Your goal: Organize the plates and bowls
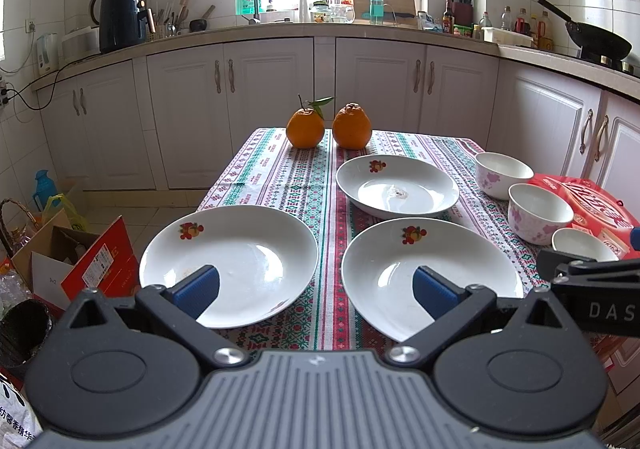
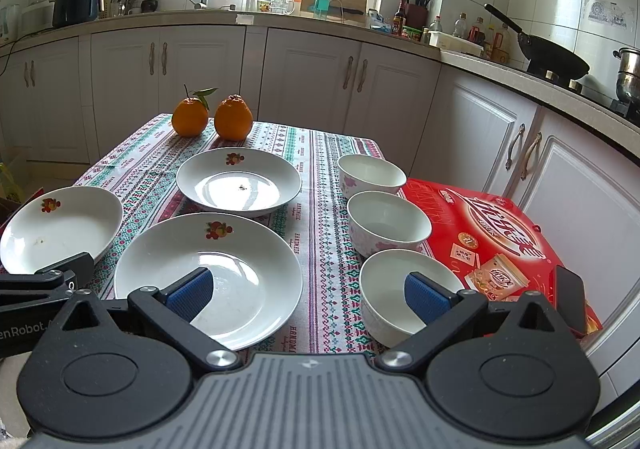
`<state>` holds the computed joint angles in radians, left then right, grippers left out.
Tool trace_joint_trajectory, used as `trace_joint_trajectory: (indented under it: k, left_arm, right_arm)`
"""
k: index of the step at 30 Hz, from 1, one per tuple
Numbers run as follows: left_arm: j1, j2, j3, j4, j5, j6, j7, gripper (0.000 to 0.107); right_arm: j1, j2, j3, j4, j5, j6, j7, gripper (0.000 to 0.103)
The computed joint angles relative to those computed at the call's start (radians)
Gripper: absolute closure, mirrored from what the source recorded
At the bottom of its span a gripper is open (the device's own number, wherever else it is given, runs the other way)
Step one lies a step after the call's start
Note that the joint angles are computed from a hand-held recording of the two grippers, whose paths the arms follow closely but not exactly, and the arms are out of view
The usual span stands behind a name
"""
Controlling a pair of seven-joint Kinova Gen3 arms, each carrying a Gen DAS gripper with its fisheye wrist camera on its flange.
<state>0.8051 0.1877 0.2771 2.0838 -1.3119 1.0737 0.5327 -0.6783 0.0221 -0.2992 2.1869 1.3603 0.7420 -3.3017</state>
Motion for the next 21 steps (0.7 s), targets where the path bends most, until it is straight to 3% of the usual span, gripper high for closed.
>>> trace_joint_trajectory:
  k: [21]
  left_arm:
    - [0.0, 0.001, -0.001, -0.001, 0.006, 0.0, -0.006, 0.006]
  right_arm:
    - [0.001, 0.003, 0.001, -0.002, -0.005, -0.003, 0.006, 0.0]
